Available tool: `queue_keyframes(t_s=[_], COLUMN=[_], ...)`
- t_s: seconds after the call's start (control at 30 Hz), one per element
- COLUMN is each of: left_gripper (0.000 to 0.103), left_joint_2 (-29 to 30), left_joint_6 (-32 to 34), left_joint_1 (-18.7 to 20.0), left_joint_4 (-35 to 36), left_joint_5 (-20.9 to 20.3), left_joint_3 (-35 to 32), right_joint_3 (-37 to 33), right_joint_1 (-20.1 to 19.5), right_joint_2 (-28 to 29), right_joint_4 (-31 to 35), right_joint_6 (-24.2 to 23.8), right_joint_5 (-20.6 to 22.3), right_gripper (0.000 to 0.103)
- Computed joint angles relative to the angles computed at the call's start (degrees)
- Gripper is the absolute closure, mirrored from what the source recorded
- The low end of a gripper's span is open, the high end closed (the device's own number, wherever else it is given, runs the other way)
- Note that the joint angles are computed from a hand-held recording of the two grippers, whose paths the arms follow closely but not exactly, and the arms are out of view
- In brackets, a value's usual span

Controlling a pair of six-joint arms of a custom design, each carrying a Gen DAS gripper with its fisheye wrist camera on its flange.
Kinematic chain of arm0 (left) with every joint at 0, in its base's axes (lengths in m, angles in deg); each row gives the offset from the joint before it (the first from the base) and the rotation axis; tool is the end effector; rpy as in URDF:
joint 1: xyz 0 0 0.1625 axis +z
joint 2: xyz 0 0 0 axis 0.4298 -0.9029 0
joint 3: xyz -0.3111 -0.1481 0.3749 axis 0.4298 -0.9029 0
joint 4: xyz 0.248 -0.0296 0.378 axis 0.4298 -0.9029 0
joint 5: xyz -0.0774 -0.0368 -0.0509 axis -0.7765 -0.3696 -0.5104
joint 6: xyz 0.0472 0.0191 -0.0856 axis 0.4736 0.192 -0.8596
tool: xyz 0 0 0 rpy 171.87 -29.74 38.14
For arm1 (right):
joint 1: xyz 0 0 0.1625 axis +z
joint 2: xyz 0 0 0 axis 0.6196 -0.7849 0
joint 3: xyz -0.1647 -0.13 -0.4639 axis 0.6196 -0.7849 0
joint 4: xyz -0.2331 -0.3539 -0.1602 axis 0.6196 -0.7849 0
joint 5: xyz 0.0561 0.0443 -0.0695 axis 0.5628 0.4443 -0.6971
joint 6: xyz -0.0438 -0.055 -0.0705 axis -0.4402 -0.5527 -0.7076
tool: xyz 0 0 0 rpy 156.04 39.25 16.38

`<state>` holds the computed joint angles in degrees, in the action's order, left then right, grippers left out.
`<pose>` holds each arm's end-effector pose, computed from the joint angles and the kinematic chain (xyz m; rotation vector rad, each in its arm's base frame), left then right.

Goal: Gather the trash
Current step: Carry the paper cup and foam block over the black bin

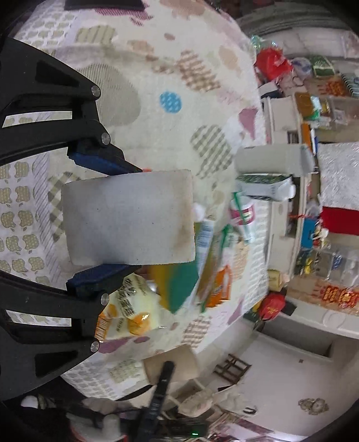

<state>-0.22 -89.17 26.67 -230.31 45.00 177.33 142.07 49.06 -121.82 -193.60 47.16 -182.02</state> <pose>-0.2619 -0.6721 0.1469 0.3761 2.3907 -0.8624 0.0793 -0.7485 0.2792 0.4496 -2.6421 0.8173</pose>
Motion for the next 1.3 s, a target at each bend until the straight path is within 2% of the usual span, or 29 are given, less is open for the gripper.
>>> queue_keyframes(t_s=[0.13, 0.3, 0.53, 0.73, 1.07, 1.3], left_gripper=[0.046, 0.046, 0.046, 0.046, 0.046, 0.046], left_joint_2=[0.1, 3.0, 9.8, 16.2, 25.4, 30.9], left_joint_6=[1.8, 4.8, 6.9, 6.5, 7.6, 7.3], left_joint_1=[-1.4, -3.1, -4.3, -5.4, -7.6, -8.4], left_joint_4=[-1.3, -0.3, 3.2, 7.4, 14.4, 18.5], left_joint_5=[0.3, -3.3, -10.1, -12.4, -15.4, -18.5], left_joint_3=[-0.6, -3.8, -10.6, -17.8, -28.3, -35.4], right_joint_3=[1.2, 3.1, 4.6, 5.3, 6.4, 5.3], right_joint_1=[-0.9, -2.2, -3.8, -5.8, -11.2, -16.0], right_joint_2=[-1.3, -2.9, -4.7, -7.0, -11.8, -14.0], right_joint_4=[-0.8, -2.2, -4.6, -5.7, -8.2, -7.6], right_joint_6=[-0.5, -1.2, -1.3, -1.1, -0.7, 0.8], right_joint_5=[-0.2, -0.1, -0.8, -1.3, -3.2, -3.9], right_gripper=[0.043, 0.043, 0.043, 0.043, 0.043, 0.043])
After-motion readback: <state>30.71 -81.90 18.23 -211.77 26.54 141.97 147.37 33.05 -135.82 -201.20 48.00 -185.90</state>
